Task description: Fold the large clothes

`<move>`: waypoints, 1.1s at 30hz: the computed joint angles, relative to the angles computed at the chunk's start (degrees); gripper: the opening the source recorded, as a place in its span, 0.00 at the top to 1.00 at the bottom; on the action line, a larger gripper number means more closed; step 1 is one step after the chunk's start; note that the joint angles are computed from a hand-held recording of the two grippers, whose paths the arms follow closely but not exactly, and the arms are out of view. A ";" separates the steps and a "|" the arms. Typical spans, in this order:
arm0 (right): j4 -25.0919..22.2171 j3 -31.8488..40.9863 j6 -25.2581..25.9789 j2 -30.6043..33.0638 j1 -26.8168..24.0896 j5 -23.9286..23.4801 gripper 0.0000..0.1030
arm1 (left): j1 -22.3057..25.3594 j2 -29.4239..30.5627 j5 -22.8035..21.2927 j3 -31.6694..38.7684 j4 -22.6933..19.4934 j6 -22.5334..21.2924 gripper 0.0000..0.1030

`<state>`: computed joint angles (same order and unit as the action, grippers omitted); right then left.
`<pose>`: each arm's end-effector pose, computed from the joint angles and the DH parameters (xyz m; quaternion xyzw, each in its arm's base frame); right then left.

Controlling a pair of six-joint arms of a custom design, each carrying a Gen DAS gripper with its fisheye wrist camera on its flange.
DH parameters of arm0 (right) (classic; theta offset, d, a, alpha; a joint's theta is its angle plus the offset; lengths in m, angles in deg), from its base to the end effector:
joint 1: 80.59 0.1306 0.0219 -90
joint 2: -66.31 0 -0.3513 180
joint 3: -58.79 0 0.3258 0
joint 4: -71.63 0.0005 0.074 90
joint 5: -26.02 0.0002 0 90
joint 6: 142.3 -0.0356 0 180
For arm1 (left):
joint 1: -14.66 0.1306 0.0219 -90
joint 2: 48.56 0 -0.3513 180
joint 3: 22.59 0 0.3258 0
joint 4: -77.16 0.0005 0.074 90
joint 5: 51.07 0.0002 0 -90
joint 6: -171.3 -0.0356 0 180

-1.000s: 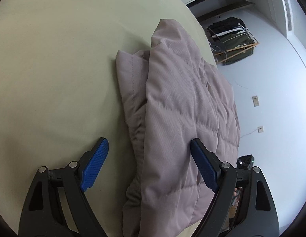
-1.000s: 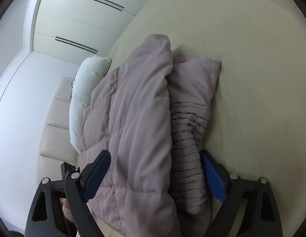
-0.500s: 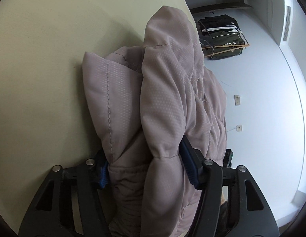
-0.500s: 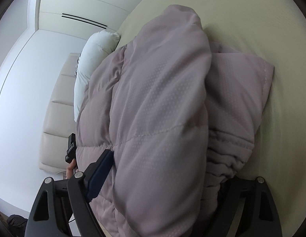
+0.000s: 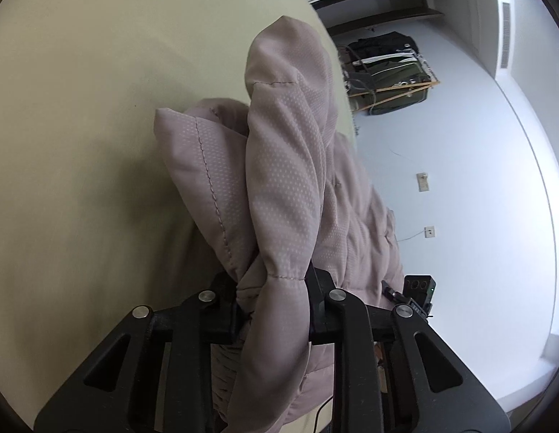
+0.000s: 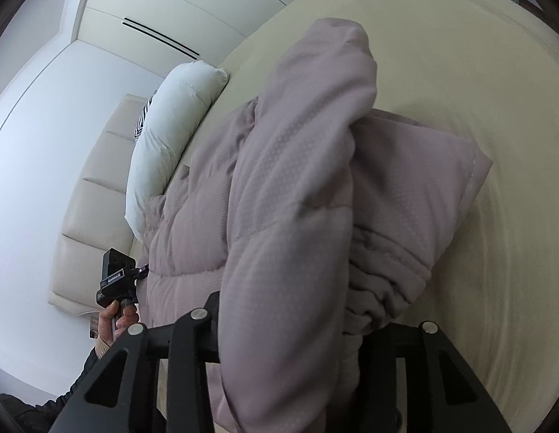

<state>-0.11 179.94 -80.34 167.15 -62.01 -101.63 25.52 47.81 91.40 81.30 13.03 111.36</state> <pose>0.4265 0.1658 0.5087 -0.0325 0.8991 0.4034 0.1666 0.4340 0.0540 0.4424 -0.1813 0.8494 -0.4605 0.1835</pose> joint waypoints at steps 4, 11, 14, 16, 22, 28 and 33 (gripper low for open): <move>2.36 -4.20 -4.26 -6.24 3.31 1.08 0.58 | 2.28 -5.43 1.18 -0.55 -5.62 -3.79 0.78; 9.88 -16.16 -12.96 -20.19 8.68 2.37 0.58 | 9.77 -12.87 5.63 -1.12 -19.88 -16.68 0.78; 11.41 -20.46 -15.34 -24.37 10.38 3.07 0.58 | 12.49 -16.20 7.13 -4.88 -23.31 -20.42 0.78; 12.14 -23.45 -16.46 -26.28 11.08 3.59 0.58 | 12.82 -18.19 6.76 -8.06 -23.11 -21.05 0.78; 17.59 -35.64 -22.23 -30.33 12.10 5.18 0.57 | 14.03 -19.78 4.57 -21.17 -18.66 -21.68 0.77; 30.41 -48.22 -29.22 -33.68 9.90 4.21 0.46 | 16.88 -19.31 7.16 -26.54 -17.51 -25.02 0.69; 33.97 -52.42 -30.01 -35.55 8.27 3.47 0.42 | 16.76 -20.67 7.45 -29.22 -14.54 -21.63 0.61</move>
<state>33.86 127.52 -110.35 131.60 -53.74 -98.16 42.28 27.13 98.85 52.08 -1.52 89.72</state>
